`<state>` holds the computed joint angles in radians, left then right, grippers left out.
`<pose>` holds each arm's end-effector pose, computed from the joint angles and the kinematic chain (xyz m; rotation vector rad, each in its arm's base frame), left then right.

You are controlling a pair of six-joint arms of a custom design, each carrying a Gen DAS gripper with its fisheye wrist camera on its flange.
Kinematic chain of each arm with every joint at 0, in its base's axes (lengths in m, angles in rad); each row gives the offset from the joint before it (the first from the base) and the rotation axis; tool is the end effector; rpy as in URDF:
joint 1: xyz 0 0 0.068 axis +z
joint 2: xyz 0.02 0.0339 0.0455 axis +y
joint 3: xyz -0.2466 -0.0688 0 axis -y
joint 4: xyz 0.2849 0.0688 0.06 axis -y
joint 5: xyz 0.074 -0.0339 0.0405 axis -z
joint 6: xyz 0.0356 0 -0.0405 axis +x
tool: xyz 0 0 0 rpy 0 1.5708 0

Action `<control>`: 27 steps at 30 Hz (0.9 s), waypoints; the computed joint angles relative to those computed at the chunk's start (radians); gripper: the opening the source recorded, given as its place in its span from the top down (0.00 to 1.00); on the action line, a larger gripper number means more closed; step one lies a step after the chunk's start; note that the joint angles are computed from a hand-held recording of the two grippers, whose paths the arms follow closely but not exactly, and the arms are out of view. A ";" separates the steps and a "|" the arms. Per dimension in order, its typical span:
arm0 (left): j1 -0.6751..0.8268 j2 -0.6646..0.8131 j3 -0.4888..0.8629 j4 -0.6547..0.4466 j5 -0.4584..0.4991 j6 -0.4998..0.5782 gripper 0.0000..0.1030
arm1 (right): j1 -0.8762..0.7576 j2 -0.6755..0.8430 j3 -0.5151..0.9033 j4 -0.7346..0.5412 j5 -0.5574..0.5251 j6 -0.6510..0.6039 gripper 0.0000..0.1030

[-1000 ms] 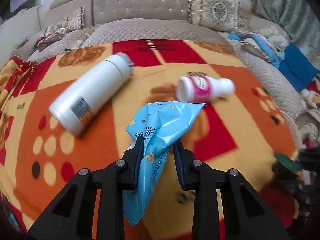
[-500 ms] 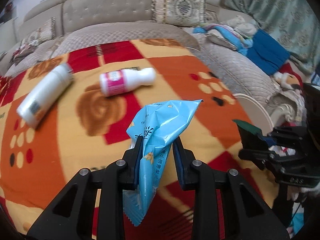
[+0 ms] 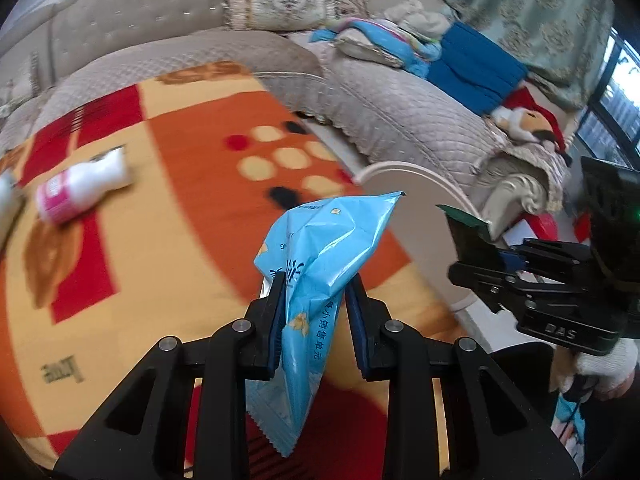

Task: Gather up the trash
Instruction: 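Carry the blue snack bag and green cracker pack to the bin, then open both tools over the bin, dropping snack bag and cracker pack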

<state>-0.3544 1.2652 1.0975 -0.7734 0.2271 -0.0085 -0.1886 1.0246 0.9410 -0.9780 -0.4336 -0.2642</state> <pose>0.2793 -0.1119 0.2724 0.5277 2.4751 -0.4323 0.2313 -0.0289 0.2674 -0.2401 2.5186 0.3946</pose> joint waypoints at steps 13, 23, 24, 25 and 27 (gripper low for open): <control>-0.169 0.260 0.181 0.093 0.038 -0.158 0.68 | -0.270 0.200 0.026 0.115 0.023 0.024 0.55; -0.164 0.253 0.155 0.141 0.072 -0.173 0.45 | -0.344 0.198 0.006 0.100 -0.017 0.025 0.41; -0.167 0.248 0.151 0.143 0.060 -0.171 0.45 | -0.343 0.190 0.002 0.097 -0.016 0.024 0.41; -0.170 0.239 0.144 0.142 0.038 -0.165 0.45 | -0.339 0.181 -0.004 0.094 -0.016 0.024 0.41; -0.170 0.223 0.130 0.148 0.016 -0.168 0.45 | -0.334 0.166 -0.011 0.090 -0.016 0.024 0.41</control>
